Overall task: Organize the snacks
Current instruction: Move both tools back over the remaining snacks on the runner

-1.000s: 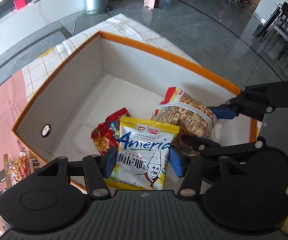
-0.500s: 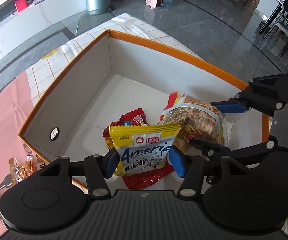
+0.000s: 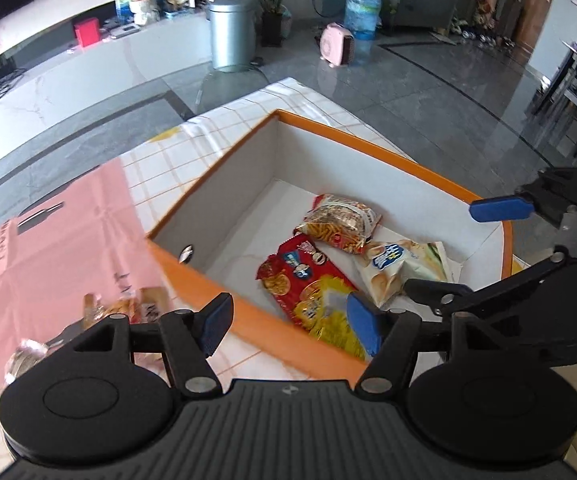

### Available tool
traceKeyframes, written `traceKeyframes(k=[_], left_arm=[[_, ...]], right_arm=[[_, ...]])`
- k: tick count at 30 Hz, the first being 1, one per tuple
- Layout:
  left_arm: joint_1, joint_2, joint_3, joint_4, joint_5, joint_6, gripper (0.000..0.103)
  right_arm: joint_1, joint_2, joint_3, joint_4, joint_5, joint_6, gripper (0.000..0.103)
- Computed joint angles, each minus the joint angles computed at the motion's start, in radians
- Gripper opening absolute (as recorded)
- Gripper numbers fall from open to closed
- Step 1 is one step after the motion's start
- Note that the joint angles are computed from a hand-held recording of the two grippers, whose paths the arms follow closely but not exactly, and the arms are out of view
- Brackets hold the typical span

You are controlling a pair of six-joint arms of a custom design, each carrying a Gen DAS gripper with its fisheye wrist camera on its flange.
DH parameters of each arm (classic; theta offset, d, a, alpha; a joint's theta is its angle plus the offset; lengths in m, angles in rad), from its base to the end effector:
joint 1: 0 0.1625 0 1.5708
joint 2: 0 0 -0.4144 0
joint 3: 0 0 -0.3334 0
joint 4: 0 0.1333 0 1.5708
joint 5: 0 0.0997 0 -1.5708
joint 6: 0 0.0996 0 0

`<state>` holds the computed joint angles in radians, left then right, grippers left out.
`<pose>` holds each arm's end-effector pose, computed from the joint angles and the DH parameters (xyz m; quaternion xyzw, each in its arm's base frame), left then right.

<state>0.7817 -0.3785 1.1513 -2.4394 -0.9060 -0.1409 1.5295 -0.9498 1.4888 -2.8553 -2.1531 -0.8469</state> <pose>-0.3813 -0.6528 0.0144 0.2859 0.9000 -0.1866 0.2710 0.0513 -0.6596 0.3349 0.2535 -0.8617 0.2001 0.3913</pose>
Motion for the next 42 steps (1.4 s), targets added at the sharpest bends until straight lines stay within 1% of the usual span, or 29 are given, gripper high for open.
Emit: traceKeyframes(k=[5, 8, 12, 14, 17, 21, 24, 30, 32, 35, 39, 42], left_arm=[[-0.011, -0.099, 0.165, -0.090, 0.054, -0.076, 0.077], [-0.016, -0.155, 0.255, -0.124, 0.097, -0.124, 0.077], [-0.017, -0.229, 0.360, -0.117, 0.149, -0.206, 0.078], [-0.014, -0.258, 0.404, -0.124, 0.171, -0.241, 0.078], [-0.002, -0.304, 0.470, -0.148, 0.181, -0.294, 0.078], [0.016, -0.367, 0.551, -0.168, 0.188, -0.359, 0.078], [0.029, -0.396, 0.587, -0.198, 0.189, -0.368, 0.078], [0.067, -0.433, 0.644, -0.318, 0.148, -0.356, 0.078], [0.080, -0.438, 0.648, -0.329, 0.138, -0.360, 0.078], [0.102, -0.434, 0.644, -0.337, 0.119, -0.359, 0.078], [0.126, -0.410, 0.627, -0.330, 0.111, -0.325, 0.078], [0.143, -0.389, 0.621, -0.356, 0.113, -0.321, 0.078]], right_arm=[[0.018, -0.058, 0.135, -0.106, 0.089, 0.081, 0.081], [0.029, -0.067, 0.199, -0.182, 0.126, 0.134, 0.082], [0.036, -0.070, 0.274, -0.252, 0.196, 0.230, 0.082], [0.041, -0.062, 0.307, -0.289, 0.225, 0.251, 0.082], [0.053, -0.038, 0.347, -0.349, 0.247, 0.268, 0.082], [0.065, 0.004, 0.368, -0.399, 0.243, 0.305, 0.082], [0.067, 0.031, 0.368, -0.406, 0.246, 0.335, 0.082], [0.071, 0.097, 0.352, -0.416, 0.229, 0.336, 0.081], [0.071, 0.116, 0.342, -0.414, 0.226, 0.338, 0.081], [0.065, 0.143, 0.320, -0.396, 0.227, 0.346, 0.081], [0.060, 0.181, 0.274, -0.357, 0.225, 0.364, 0.081], [0.056, 0.205, 0.228, -0.307, 0.229, 0.403, 0.081]])
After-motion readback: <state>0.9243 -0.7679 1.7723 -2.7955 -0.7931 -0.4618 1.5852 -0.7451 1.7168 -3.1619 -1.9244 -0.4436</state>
